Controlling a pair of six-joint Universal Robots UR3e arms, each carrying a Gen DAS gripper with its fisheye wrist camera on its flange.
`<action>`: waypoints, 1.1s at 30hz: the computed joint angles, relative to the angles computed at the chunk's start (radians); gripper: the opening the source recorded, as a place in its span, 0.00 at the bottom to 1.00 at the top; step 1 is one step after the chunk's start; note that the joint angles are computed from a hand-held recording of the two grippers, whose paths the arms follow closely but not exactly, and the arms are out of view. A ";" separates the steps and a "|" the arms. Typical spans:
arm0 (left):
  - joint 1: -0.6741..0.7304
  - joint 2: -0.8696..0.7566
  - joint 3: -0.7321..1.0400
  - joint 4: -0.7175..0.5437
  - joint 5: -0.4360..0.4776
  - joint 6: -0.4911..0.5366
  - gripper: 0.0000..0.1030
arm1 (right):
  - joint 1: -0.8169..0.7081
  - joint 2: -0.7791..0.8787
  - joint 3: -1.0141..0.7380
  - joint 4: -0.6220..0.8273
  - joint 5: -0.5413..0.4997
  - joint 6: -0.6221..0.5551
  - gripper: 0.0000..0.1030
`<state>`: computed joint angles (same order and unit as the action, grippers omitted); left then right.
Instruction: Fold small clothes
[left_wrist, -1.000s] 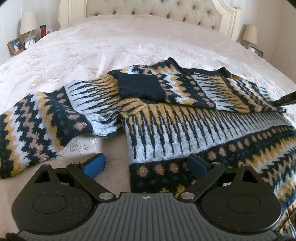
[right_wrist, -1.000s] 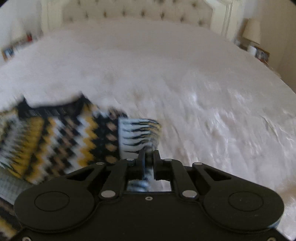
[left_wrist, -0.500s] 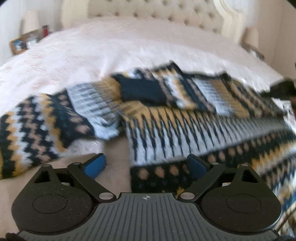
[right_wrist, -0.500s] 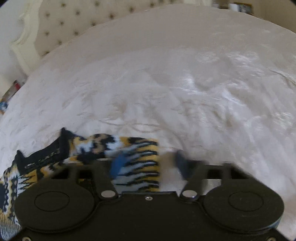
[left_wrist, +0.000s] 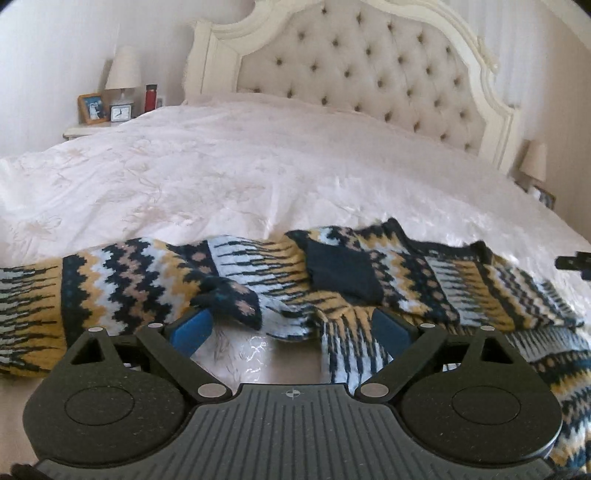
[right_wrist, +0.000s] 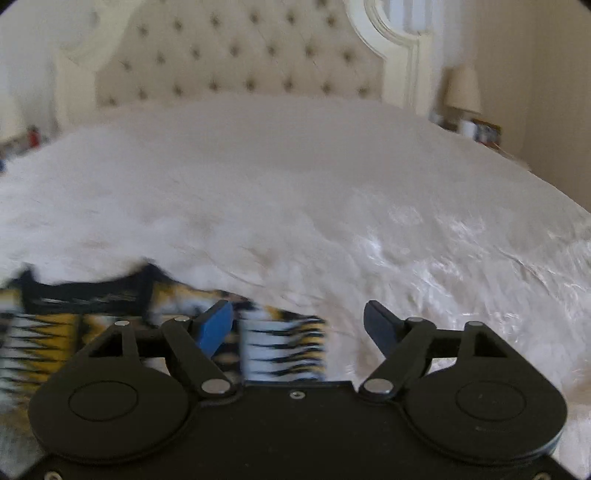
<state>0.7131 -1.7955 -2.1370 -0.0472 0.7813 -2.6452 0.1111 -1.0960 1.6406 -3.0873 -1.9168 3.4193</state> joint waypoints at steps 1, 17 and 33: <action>0.004 -0.001 -0.007 0.006 -0.012 0.001 0.91 | 0.007 -0.034 0.046 -0.030 0.030 0.007 0.95; 0.153 0.225 -0.208 -0.072 -0.066 0.084 0.91 | 0.251 -0.290 0.419 -0.087 0.170 0.165 0.99; 0.299 0.294 0.078 -0.345 0.151 0.012 0.92 | 0.200 -0.251 0.354 -0.209 0.298 -0.058 0.99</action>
